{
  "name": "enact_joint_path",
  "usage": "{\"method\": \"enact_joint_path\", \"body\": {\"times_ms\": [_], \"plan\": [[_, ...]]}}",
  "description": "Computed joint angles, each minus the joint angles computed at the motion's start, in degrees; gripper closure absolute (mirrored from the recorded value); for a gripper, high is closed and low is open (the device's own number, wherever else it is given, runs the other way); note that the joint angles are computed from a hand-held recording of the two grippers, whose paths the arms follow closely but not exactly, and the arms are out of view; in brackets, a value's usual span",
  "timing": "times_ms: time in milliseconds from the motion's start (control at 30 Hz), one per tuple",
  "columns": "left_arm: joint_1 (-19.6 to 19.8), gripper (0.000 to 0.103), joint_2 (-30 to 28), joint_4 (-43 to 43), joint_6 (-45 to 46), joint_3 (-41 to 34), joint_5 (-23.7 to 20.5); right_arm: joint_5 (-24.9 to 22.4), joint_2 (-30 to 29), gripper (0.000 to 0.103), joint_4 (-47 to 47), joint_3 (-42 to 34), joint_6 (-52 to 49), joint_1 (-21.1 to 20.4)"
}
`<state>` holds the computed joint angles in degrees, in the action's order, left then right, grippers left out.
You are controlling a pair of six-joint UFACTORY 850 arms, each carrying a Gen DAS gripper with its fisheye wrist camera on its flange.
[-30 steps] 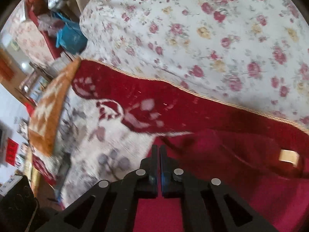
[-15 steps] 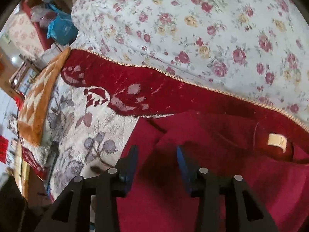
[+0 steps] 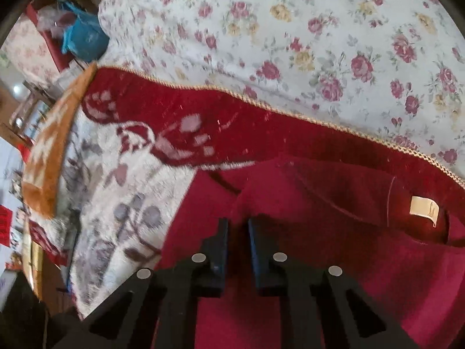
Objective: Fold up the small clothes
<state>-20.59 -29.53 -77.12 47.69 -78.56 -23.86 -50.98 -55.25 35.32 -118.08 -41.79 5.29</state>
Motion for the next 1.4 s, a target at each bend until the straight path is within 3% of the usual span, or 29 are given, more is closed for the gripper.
{"method": "enact_joint_path", "body": {"times_ms": [67, 100, 200, 267, 467, 500, 533, 567, 600, 633, 700, 767, 900, 933, 1000, 1033, 1167, 1300, 1400], "plan": [[0.29, 0.096, 1.44, -1.92, 3.03, 0.88, 1.13, -0.24, 0.22, 0.094, 4.62, -0.05, -2.30, -0.44], [0.40, 0.096, 1.49, -0.61, 1.63, 0.79, 1.43, -0.91, -0.18, 0.100, 7.72, -0.73, -3.59, -0.64], [0.34, 0.096, -0.43, 7.77, -8.14, -0.43, 0.38, -0.60, -2.39, 0.100, 7.72, -3.58, -1.36, 0.21], [0.18, 0.096, -0.94, 8.85, -10.89, 0.00, -0.24, -1.42, -4.10, 0.100, 5.91, -5.11, 1.08, 0.67], [0.49, 0.093, 0.79, 9.36, -12.08, 1.93, -0.11, -2.87, 2.94, 0.099, 11.24, 5.39, -8.48, -3.36], [0.30, 0.093, 1.21, 11.65, -13.69, 1.79, 0.59, -1.09, 5.84, 0.096, 10.47, 8.94, -10.64, -4.93], [-0.07, 0.093, 1.82, 14.71, -15.65, 1.75, 1.82, 1.33, 7.90, 0.085, 8.88, 11.43, -11.42, -6.20], [-0.42, 0.092, 2.18, 17.56, -17.70, 1.51, 2.89, 4.12, 9.66, 0.067, 6.60, 13.51, -11.28, -7.58], [-0.69, 0.085, 2.16, 20.38, -20.02, 0.91, 3.75, 7.34, 11.20, 0.061, 4.46, 15.35, -10.70, -9.19], [-1.03, 0.071, 2.16, 21.86, -21.11, 0.41, 4.86, 10.81, 12.37, 0.059, 2.93, 16.85, -10.20, -10.82], [-1.65, 0.055, 1.57, 22.14, -21.82, -0.79, 6.84, 16.16, 13.11, 0.058, -1.10, 17.80, -6.60, -13.17], [-2.43, 0.055, 0.03, 29.64, -29.13, -3.30, 7.83, 19.95, 11.17, 0.058, -10.31, 15.53, 3.97, -15.49], [-4.06, 0.055, -4.72, 53.62, -51.30, -9.30, 9.57, 16.44, 4.36, 0.058, -16.21, 7.09, 13.25, -17.71], [-4.30, 0.055, -5.93, 59.62, -57.08, -10.79, 9.26, 14.58, 3.12, 0.059, -13.60, 5.51, 11.60, -18.11], [-4.59, 0.055, -7.45, 68.49, -66.04, -12.59, 8.37, 11.57, 1.53, 0.078, -6.78, 3.48, 6.24, -18.81], [-4.59, 0.055, -8.24, 72.52, -70.06, -13.37, 7.58, 10.61, 1.27, 0.094, -4.04, 3.00, 3.15, -18.91], [-4.02, 0.052, -10.45, 72.92, -70.99, -14.90, 6.21, 16.87, 2.82, 0.097, -5.31, 4.79, 0.36, -17.87], [-3.74, 0.051, -10.21, 71.19, -69.19, -14.04, 7.55, 22.78, 0.66, 0.103, -22.67, 3.72, 14.24, -17.11], [-3.69, 0.051, -9.21, 69.71, -68.29, -12.82, 8.21, 17.60, 0.57, 0.103, -15.19, 1.82, 13.12, -18.20]]}}
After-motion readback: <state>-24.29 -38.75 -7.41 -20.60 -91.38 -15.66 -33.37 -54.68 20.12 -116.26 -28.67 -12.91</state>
